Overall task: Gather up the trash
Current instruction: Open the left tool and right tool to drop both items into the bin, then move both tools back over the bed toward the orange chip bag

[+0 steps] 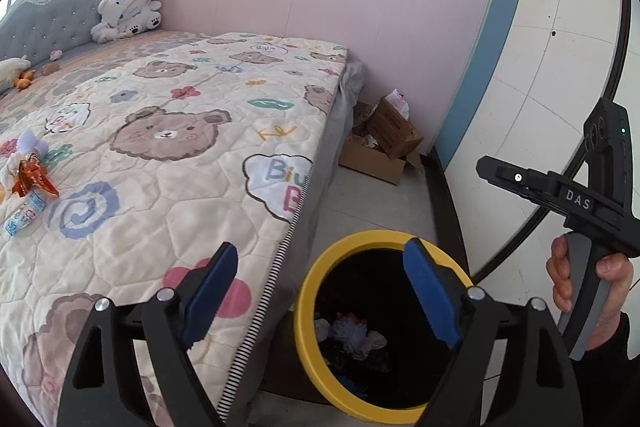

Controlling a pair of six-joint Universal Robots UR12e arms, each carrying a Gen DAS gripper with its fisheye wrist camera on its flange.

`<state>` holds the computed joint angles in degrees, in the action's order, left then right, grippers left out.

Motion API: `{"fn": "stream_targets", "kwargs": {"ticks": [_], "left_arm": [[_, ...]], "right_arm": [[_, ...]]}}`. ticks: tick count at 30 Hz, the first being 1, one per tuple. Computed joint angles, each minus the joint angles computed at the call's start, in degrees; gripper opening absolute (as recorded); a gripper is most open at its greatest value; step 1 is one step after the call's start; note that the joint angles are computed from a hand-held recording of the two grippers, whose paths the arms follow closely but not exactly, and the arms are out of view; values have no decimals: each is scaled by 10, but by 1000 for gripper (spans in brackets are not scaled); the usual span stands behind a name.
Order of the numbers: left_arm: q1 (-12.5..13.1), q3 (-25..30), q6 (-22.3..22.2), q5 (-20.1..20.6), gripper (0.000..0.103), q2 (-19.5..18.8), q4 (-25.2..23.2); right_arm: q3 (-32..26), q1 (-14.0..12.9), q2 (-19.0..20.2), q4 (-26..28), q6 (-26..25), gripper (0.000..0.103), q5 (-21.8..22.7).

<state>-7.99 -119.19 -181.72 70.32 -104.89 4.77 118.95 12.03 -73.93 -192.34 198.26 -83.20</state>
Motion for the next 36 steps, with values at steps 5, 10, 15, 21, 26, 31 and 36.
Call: {"fn": "stream_targets", "kwargs": {"ticks": [5, 10, 15, 21, 26, 31, 36], "left_arm": [[21, -8, -7, 21, 84, 6, 22], [47, -14, -23, 32, 84, 10, 31], [76, -22, -37, 47, 84, 14, 41], [119, -25, -54, 70, 84, 17, 50], [155, -21, -65, 92, 84, 13, 50], [187, -6, -70, 115, 84, 0, 40], [211, 21, -73, 131, 84, -21, 20]], "right_arm": [[-33, 12, 19, 5, -9, 63, 16], [-75, 32, 41, 22, -27, 63, 25], [-119, 52, 67, 36, -48, 64, 40], [-179, 79, 105, 64, -69, 64, 60], [-239, 101, 143, 94, -87, 65, 77], [-303, 121, 186, 141, -101, 65, 97], [-370, 139, 229, 188, -114, 65, 113]]}}
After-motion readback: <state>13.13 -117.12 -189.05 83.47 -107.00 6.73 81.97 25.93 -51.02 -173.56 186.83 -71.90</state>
